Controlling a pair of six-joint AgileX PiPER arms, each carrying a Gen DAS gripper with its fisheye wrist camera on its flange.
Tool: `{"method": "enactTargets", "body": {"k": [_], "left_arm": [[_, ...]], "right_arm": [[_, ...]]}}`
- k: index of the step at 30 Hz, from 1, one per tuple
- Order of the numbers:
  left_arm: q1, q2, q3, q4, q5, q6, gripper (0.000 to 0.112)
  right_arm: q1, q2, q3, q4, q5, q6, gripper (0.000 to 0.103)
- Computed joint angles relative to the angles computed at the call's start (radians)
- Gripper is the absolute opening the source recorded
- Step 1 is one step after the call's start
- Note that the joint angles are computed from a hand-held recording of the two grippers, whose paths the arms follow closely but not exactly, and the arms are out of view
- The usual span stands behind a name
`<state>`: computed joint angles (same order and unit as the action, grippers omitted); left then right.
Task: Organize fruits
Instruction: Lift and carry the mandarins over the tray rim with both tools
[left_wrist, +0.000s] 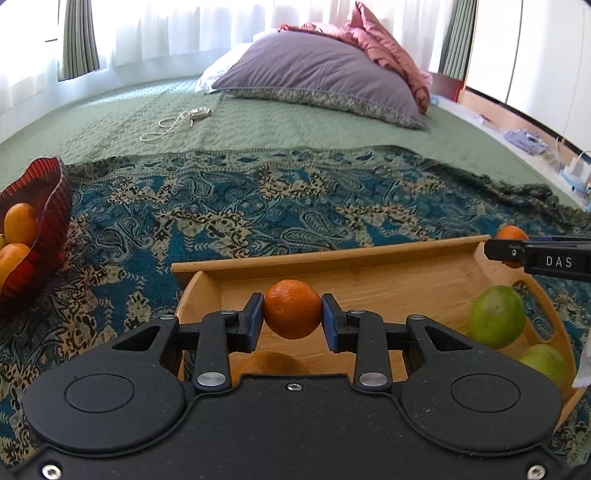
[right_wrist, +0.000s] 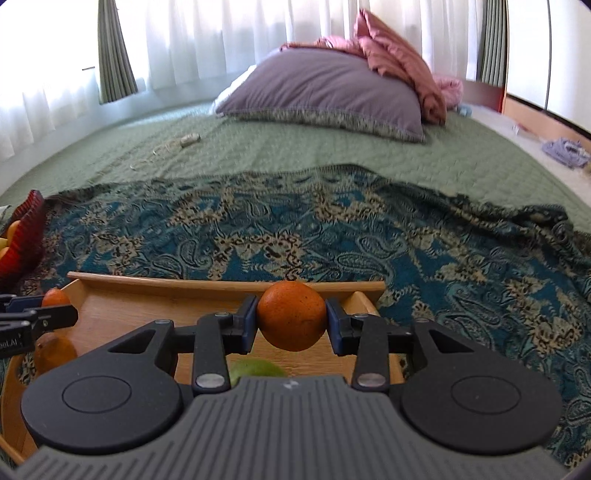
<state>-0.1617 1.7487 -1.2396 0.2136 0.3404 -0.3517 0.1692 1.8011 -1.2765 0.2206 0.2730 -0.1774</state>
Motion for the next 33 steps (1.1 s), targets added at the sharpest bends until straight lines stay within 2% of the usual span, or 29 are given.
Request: {"method": "enactTargets", "body": {"k": [9, 18, 33], "left_arm": [[0.022, 0.081, -0.081, -0.059, 0.049, 0.029, 0.031], [0.032, 0.115, -0.099, -0.063, 0.064, 0.034, 0.031], [0.030, 0.123, -0.082, -0.052, 0.045, 0.033, 0.031]], "right_arm": [[0.025, 0.090, -0.110, -0.144, 0.083, 0.132, 0.042], [0.016, 0.139, -0.160, -0.119, 0.141, 0.131, 0.042], [0.011, 0.170, -0.183, -0.085, 0.168, 0.122, 0.042]]}}
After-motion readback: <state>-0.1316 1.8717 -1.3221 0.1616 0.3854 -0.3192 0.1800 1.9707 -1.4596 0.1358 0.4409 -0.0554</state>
